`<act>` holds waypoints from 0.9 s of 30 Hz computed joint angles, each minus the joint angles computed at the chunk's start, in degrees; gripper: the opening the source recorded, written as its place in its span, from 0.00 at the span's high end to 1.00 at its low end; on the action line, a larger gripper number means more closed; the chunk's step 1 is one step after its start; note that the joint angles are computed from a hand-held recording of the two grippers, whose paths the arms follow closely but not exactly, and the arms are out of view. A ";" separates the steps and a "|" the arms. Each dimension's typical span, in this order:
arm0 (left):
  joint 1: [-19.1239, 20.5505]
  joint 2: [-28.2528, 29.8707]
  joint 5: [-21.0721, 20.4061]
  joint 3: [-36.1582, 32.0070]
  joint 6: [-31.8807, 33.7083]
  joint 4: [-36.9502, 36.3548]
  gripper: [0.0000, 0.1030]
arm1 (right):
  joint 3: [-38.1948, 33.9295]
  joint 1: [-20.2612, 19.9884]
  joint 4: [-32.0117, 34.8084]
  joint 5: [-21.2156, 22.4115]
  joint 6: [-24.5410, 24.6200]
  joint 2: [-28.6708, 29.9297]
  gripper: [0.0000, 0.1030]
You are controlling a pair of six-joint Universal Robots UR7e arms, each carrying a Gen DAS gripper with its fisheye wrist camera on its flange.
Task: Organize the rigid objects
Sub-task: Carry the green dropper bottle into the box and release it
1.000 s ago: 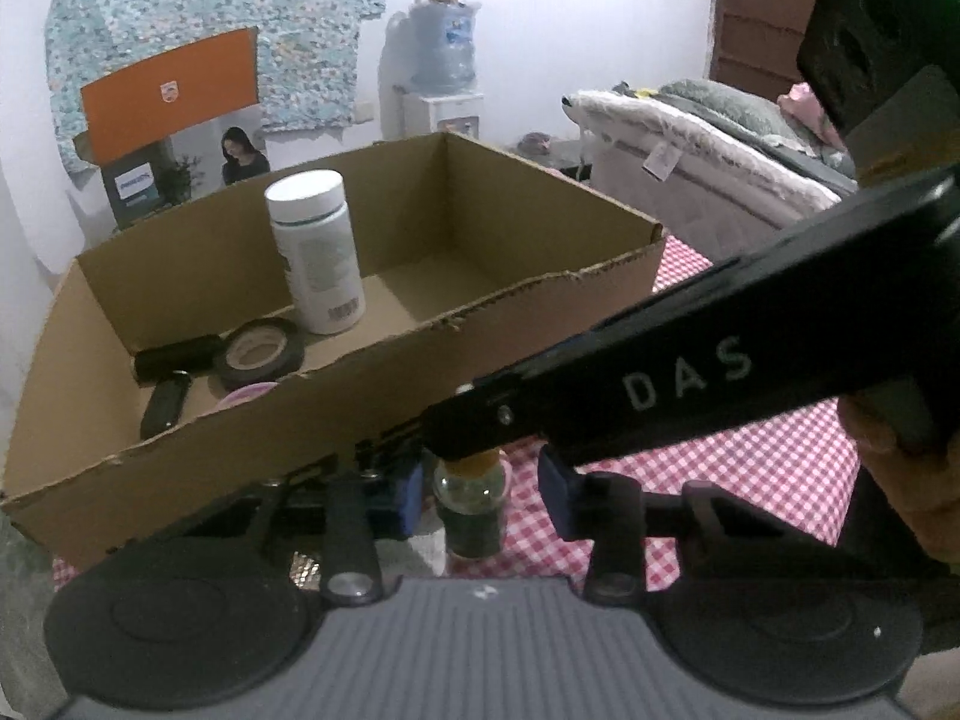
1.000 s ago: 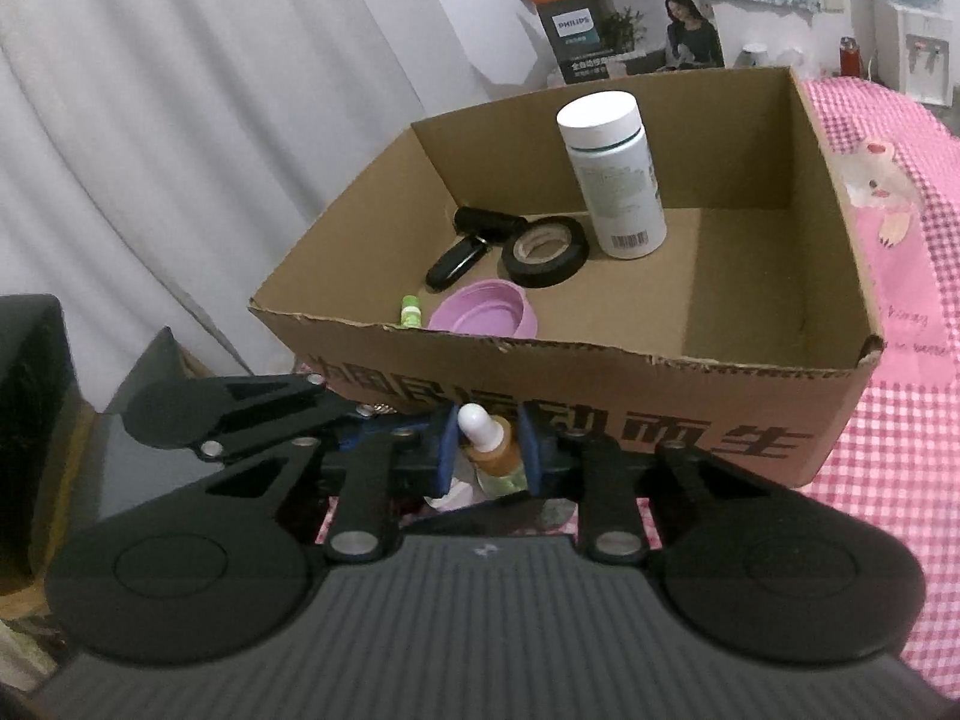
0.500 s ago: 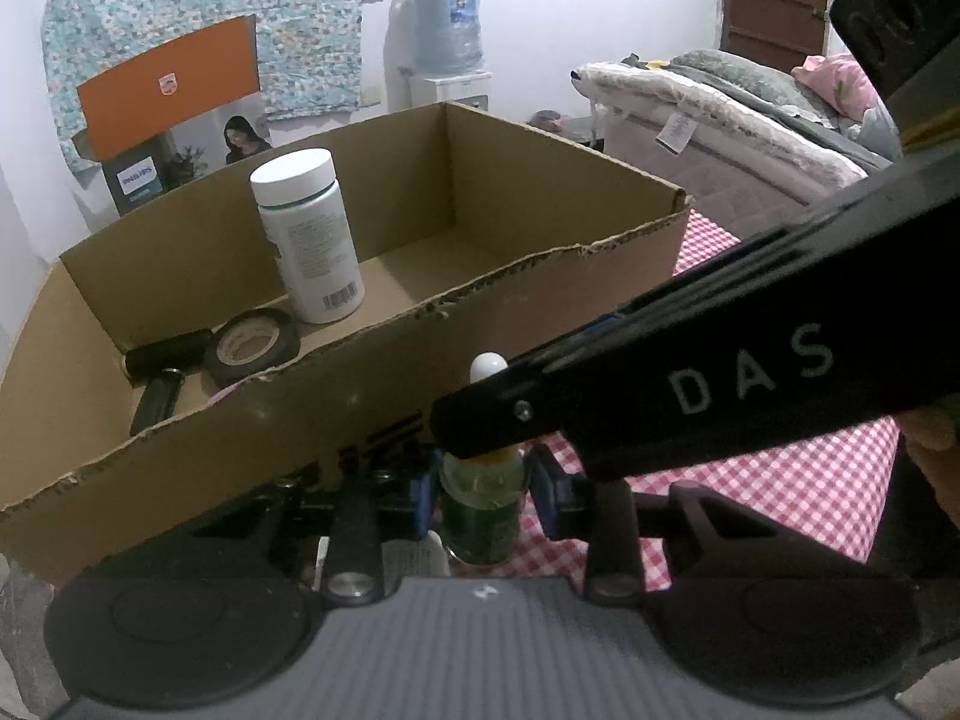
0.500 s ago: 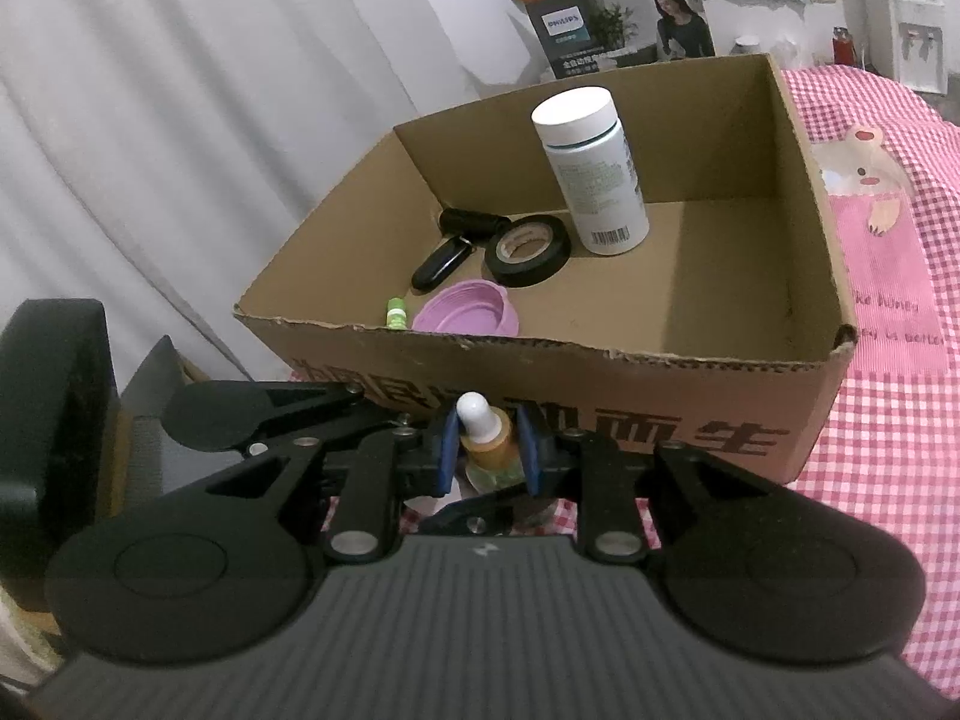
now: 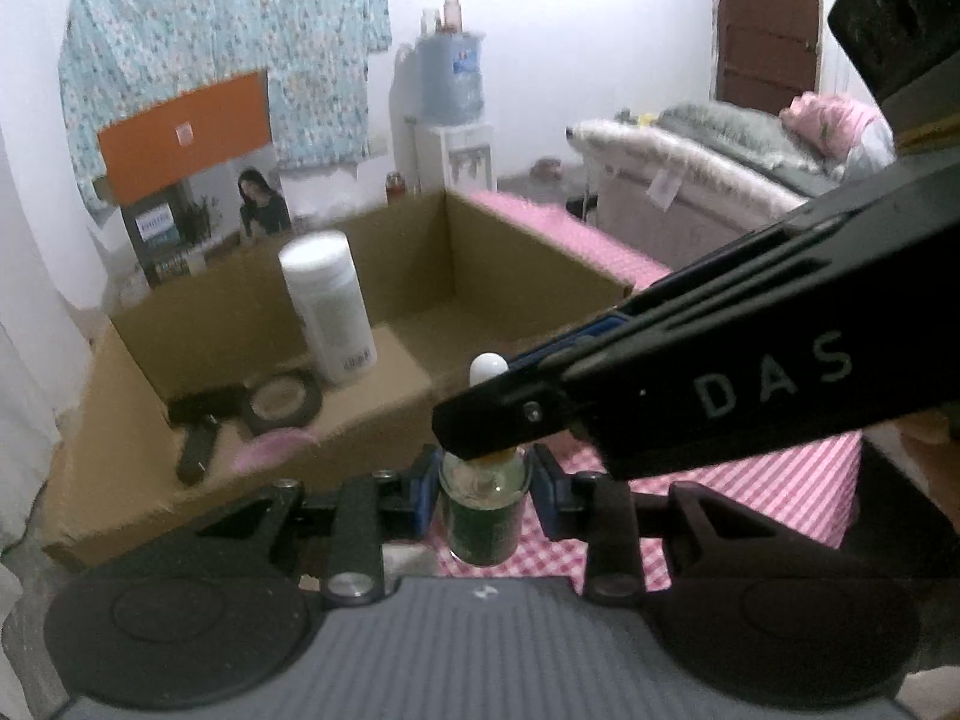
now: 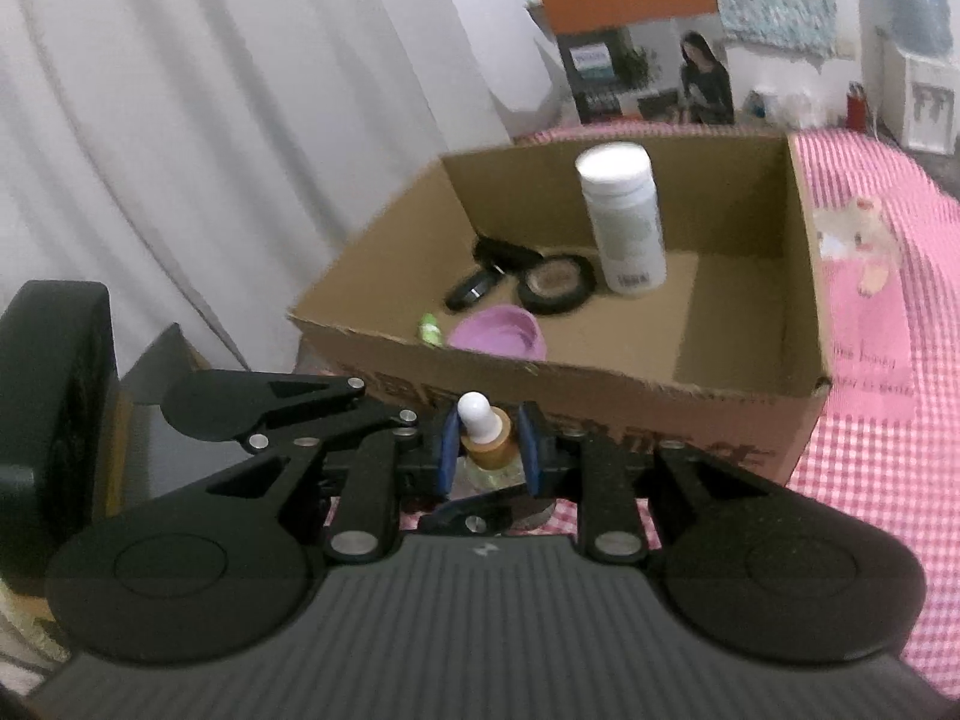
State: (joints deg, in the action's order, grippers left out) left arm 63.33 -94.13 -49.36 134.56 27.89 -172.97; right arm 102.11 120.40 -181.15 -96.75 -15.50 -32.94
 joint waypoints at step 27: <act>8.85 22.64 -7.00 -34.09 -8.10 16.05 0.67 | -38.46 -3.67 31.83 -3.55 -5.86 11.23 0.82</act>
State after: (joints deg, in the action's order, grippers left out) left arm 72.18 -71.49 -56.36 100.47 19.79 -156.91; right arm 63.65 116.72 -149.33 -100.30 -21.36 -21.70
